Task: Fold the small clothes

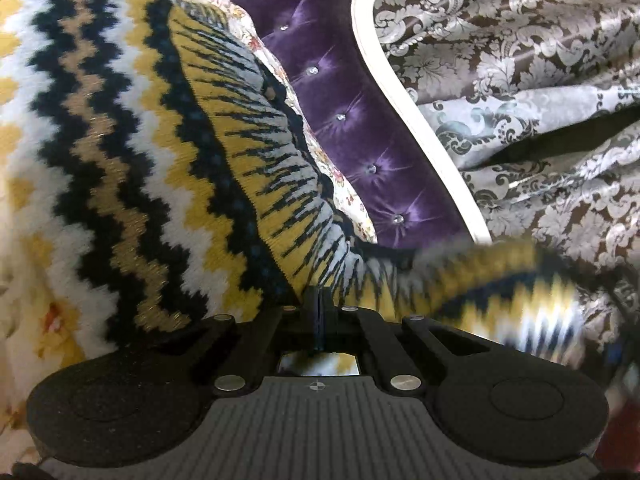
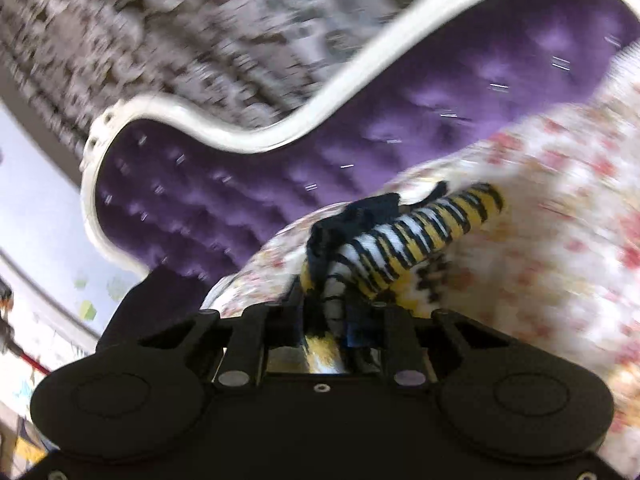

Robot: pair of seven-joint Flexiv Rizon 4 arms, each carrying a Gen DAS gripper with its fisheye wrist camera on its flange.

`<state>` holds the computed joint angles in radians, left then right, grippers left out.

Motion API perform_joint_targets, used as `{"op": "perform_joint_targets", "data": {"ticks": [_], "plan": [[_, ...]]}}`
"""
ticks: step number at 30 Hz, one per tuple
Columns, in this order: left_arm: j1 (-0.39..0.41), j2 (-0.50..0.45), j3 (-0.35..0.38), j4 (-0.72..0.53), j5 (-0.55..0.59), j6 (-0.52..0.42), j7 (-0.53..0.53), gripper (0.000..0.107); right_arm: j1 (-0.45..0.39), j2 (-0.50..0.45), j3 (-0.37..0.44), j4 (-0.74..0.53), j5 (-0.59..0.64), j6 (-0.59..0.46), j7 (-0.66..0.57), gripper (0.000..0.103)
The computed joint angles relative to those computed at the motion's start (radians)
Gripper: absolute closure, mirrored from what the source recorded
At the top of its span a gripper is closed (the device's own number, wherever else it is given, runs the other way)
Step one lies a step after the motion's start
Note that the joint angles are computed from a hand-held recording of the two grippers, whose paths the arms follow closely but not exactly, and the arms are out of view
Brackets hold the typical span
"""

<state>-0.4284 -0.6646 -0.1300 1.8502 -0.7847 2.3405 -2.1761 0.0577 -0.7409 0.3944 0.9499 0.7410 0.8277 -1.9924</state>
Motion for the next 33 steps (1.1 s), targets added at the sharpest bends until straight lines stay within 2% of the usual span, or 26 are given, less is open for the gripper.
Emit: {"op": "perform_joint_targets", "data": {"ticks": [3, 9, 11, 12, 13, 14, 16, 18, 20, 24, 25, 26, 27, 28, 29, 32, 33], "plan": [[-0.015, 0.006, -0.008, 0.019, -0.024, 0.033, -0.029, 0.105, 0.090, -0.004, -0.021, -0.042, -0.077, -0.040, 0.033, 0.074], [-0.016, 0.013, -0.041, 0.097, 0.008, 0.142, -0.182, 0.105, 0.262, -0.042, -0.068, -0.077, -0.254, -0.114, 0.105, 0.075], [-0.020, 0.021, -0.047, 0.121, 0.012, 0.152, -0.210, 0.105, 0.309, -0.061, -0.081, -0.084, -0.311, -0.139, 0.123, 0.076], [-0.024, 0.020, -0.045, 0.127, 0.018, 0.162, -0.216, 0.105, 0.332, -0.071, -0.088, -0.088, -0.339, -0.152, 0.136, 0.080], [-0.028, 0.023, -0.043, 0.135, 0.021, 0.164, -0.215, 0.105, 0.343, -0.087, -0.081, -0.108, -0.351, -0.184, 0.144, 0.095], [-0.029, 0.025, -0.043, 0.141, 0.027, 0.164, -0.218, 0.105, 0.347, -0.099, -0.072, -0.120, -0.351, -0.210, 0.158, 0.096], [-0.026, 0.031, -0.045, 0.156, 0.042, 0.162, -0.232, 0.105, 0.364, -0.105, -0.070, -0.118, -0.363, -0.228, 0.164, 0.096], [-0.019, 0.037, -0.047, 0.170, 0.064, 0.158, -0.253, 0.105, 0.372, -0.084, -0.061, -0.077, -0.371, -0.204, 0.115, 0.094], [-0.024, 0.047, -0.043, 0.182, 0.063, 0.145, -0.248, 0.105, 0.352, -0.065, -0.036, -0.052, -0.346, -0.201, 0.079, 0.089], [-0.036, 0.076, -0.036, 0.214, 0.056, 0.109, -0.229, 0.105, 0.298, -0.027, -0.014, -0.027, -0.278, -0.161, 0.036, 0.087], [-0.041, 0.084, -0.034, 0.222, 0.051, 0.100, -0.225, 0.105, 0.281, -0.012, -0.015, -0.011, -0.262, -0.138, 0.028, 0.082], [-0.048, 0.090, -0.030, 0.224, 0.043, 0.088, -0.213, 0.104, 0.272, -0.007, -0.018, -0.009, -0.250, -0.118, 0.027, 0.073], [-0.064, 0.092, -0.022, 0.216, 0.019, 0.074, -0.182, 0.104, 0.251, 0.010, -0.019, 0.015, -0.234, -0.087, 0.016, 0.049], [-0.083, 0.100, -0.014, 0.219, -0.010, 0.063, -0.145, 0.104, 0.241, 0.015, -0.025, 0.020, -0.230, -0.063, 0.007, 0.032], [-0.105, 0.105, -0.005, 0.219, -0.048, 0.051, -0.100, 0.104, 0.228, 0.031, -0.028, 0.047, -0.225, -0.026, -0.011, 0.026], [-0.145, 0.117, 0.001, 0.230, -0.106, 0.057, -0.013, 0.099, 0.201, 0.078, -0.042, 0.144, -0.230, 0.095, -0.060, 0.022], [-0.160, 0.120, 0.000, 0.225, -0.138, 0.053, 0.023, 0.093, 0.192, 0.092, -0.042, 0.177, -0.232, 0.128, -0.072, 0.015]]}}
